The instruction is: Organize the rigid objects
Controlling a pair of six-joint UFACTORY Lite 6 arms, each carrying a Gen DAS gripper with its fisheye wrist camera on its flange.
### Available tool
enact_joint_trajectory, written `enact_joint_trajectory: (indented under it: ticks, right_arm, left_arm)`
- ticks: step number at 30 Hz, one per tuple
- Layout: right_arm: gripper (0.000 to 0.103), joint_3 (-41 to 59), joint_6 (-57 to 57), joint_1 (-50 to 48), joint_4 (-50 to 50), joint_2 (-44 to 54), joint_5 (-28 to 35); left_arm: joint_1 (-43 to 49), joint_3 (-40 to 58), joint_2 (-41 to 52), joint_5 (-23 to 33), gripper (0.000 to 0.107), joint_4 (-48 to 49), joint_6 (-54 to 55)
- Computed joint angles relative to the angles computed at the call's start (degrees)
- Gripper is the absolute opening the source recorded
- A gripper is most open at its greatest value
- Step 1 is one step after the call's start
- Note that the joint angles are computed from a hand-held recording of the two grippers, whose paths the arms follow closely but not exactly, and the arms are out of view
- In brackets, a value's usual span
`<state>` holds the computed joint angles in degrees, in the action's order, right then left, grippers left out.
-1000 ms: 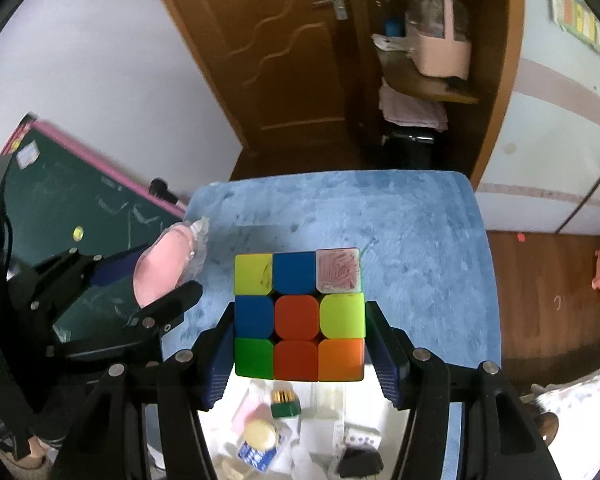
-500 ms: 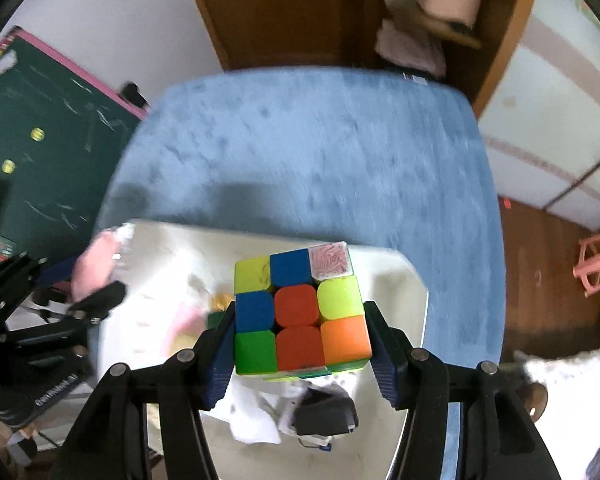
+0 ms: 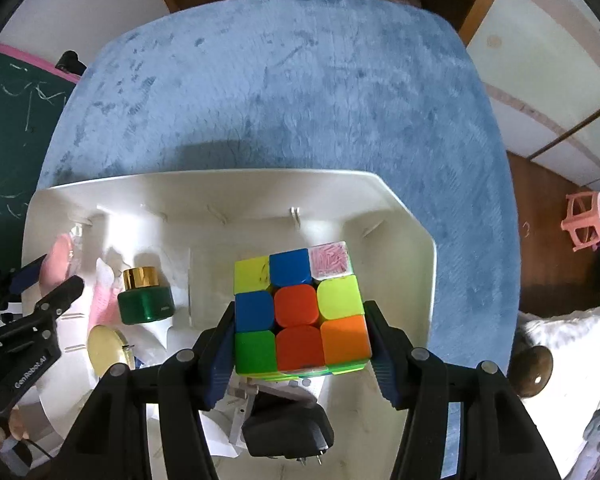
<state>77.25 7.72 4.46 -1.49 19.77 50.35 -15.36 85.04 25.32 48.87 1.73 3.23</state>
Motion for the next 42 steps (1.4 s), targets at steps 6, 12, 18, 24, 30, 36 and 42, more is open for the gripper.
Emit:
enact_joint_trajectory:
  ticks: [6,12,18,24,30,36,42]
  right_arm:
    - [0.066,-1.0,-1.3,-0.9,1.4,-1.9,-0.8]
    - [0.068,-5.9,-3.7,-0.3,2.2,-11.7,-1.5]
    - [0.068,-11.4,-3.2,3.7,-0.9,-24.5,-0.1]
    - [0.068,-12.6,-2.2,5.3,0.7,-36.1,3.8]
    - [0.074,-11.4,1.5,8.0,-0.5,-45.2,8.4]
    - [0.076,-10.5,7.9,12.2,-4.3,-51.2,11.8]
    - [0.076,-8.6,15.1,17.5,-9.1,-54.5,14.5]
  left_arm:
    - [-0.5,0.7,0.6,1.9,0.058,-2.2,1.0]
    - [-1.4,-1.8,-6.2,1.8,0.081,-4.0,3.1]
    - [-2.7,0.7,-13.0,6.3,0.081,-4.0,-0.5]
    - [-4.9,5.1,-20.1,11.8,0.081,-2.6,-6.0]
    - [-8.6,8.1,-26.6,15.0,0.081,1.9,-13.4]
    - [-14.3,6.4,-33.6,17.0,0.081,9.2,-23.7]
    - [-19.4,5.9,-36.6,20.2,0.081,14.5,-32.9]
